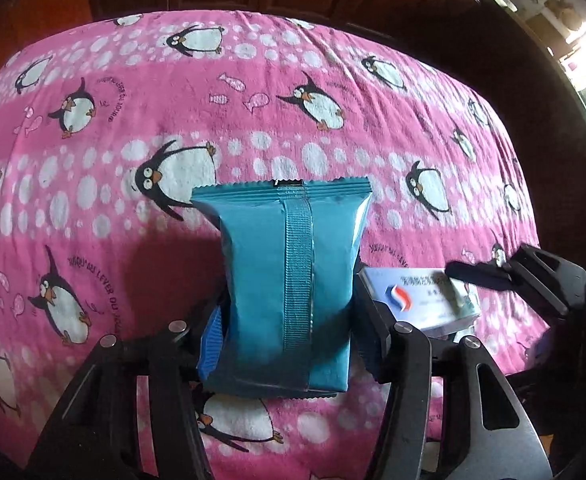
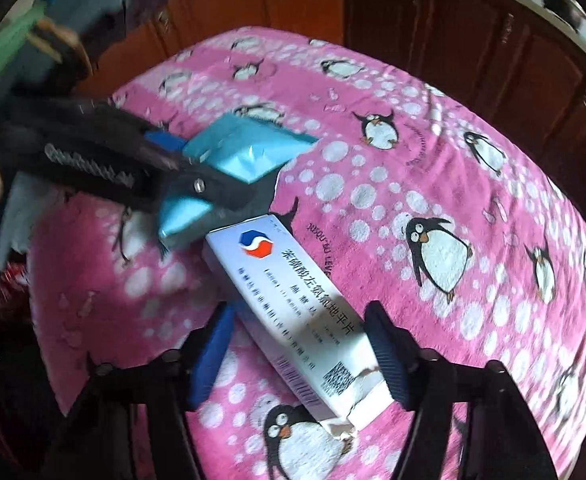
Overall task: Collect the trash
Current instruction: 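Grasp the blue snack packet with the left tool while the right tool grasps the white medicine box, then carry the blue packet and white box over the beige bin with both tools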
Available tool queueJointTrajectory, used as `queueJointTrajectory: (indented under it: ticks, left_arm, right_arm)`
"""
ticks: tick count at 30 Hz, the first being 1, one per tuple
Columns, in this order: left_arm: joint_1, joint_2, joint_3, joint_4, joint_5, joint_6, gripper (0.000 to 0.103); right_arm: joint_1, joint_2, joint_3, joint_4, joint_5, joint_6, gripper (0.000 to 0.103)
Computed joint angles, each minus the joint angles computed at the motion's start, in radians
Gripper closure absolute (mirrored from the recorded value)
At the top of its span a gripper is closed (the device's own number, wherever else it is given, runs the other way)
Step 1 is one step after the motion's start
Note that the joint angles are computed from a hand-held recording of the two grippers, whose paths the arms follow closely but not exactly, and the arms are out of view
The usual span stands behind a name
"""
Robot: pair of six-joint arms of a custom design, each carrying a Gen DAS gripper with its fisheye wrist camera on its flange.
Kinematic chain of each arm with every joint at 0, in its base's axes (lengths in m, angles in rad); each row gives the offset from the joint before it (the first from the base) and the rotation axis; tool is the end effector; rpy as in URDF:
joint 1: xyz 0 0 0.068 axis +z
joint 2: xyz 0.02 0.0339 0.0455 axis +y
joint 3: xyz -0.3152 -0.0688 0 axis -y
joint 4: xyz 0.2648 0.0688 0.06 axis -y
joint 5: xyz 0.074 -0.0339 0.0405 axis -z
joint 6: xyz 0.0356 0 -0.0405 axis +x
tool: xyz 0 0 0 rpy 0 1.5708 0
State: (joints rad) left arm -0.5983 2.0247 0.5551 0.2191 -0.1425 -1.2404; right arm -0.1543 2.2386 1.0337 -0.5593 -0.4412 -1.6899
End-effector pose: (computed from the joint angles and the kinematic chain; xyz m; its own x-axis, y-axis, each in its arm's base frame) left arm 0.2334 -0.1530 0.0357 -0.7469 -0.6241 -0.2296 -0.5730 0.7792 -0.2541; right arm 0.3438 -0.0381 0.0310 -0.1033 -0.8926 -0.4389 -0.9890 0.0451 0.1410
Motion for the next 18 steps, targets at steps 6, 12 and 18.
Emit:
queueJointTrajectory:
  ticks: [6, 12, 18]
  left_arm:
    - [-0.027, 0.039, 0.059, -0.068, -0.044, -0.001, 0.053]
    - [-0.044, -0.003, 0.032, -0.079, -0.056, -0.024, 0.062]
    - [-0.056, -0.012, 0.007, -0.071, -0.06, -0.063, 0.062]
  right_arm:
    - [-0.053, 0.027, 0.083, -0.086, 0.003, 0.079, 0.097]
    - [-0.054, -0.002, 0.061, -0.11, -0.029, 0.019, 0.046]
    - [0.037, -0.042, -0.112, 0.203, 0.014, 0.051, 0.044]
